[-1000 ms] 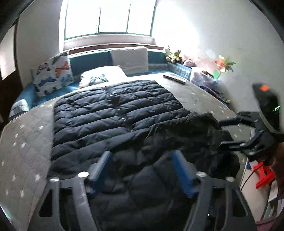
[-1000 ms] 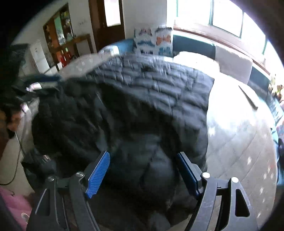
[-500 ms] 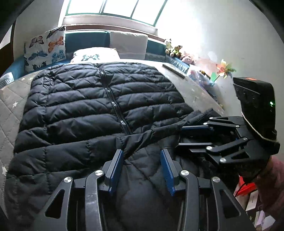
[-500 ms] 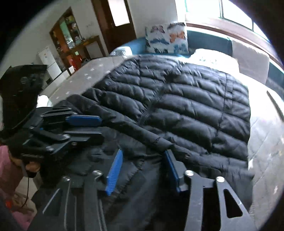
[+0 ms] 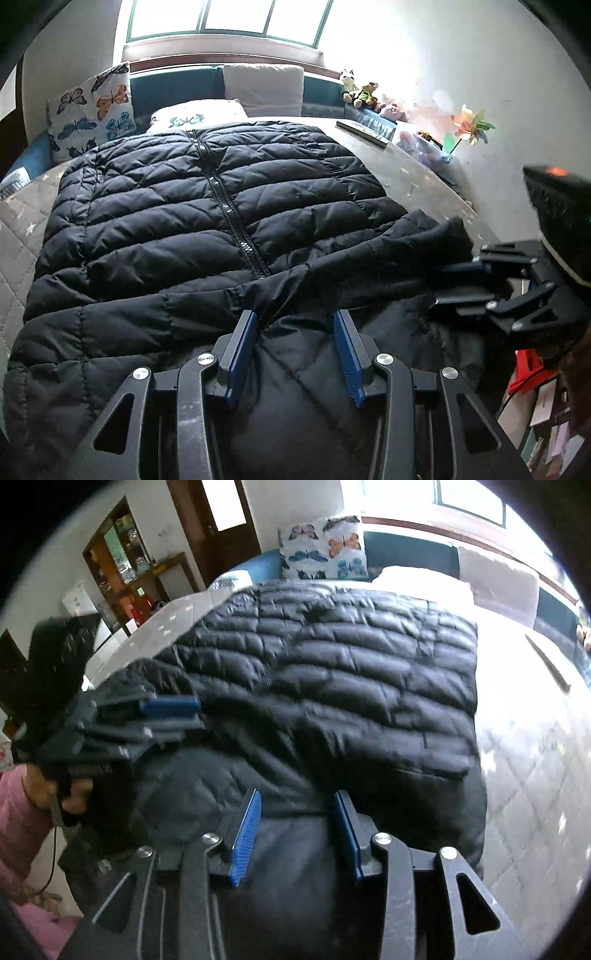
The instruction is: Fold large clothes
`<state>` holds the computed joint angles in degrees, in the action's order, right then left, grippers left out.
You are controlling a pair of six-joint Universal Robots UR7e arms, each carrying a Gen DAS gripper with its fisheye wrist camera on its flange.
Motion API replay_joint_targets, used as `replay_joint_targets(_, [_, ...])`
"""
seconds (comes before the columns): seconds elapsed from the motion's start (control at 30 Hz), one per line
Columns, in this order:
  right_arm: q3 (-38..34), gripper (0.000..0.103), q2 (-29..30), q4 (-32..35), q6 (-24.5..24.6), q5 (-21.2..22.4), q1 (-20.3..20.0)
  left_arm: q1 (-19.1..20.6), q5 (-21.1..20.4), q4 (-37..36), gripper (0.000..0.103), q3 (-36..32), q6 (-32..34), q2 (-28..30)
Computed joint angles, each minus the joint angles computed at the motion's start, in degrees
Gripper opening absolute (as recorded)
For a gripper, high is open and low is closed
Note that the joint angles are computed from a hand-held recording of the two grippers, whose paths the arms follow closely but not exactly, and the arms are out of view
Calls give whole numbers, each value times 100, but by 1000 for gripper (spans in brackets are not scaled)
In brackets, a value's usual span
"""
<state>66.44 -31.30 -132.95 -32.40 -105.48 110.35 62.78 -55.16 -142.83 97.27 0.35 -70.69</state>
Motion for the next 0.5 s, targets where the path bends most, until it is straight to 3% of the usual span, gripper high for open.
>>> replay_joint_targets(0.1, [102,44,-103,-10,13,27,-27,-147,18,105,46,84,-62,-242])
replay_joint_targets(0.27, [279,44,-365,-106,81,151,-56,-474,903,-179,46,471,186,-831])
replay_joint_targets(0.33, [353,44,-423,-208,112,103,-77,-472,1115,-99,46,546,51,-1070])
replay_joint_targets(0.5, [443,44,-430,-142,77,80,-186,-250,1209,389,46,674,-440,-1418])
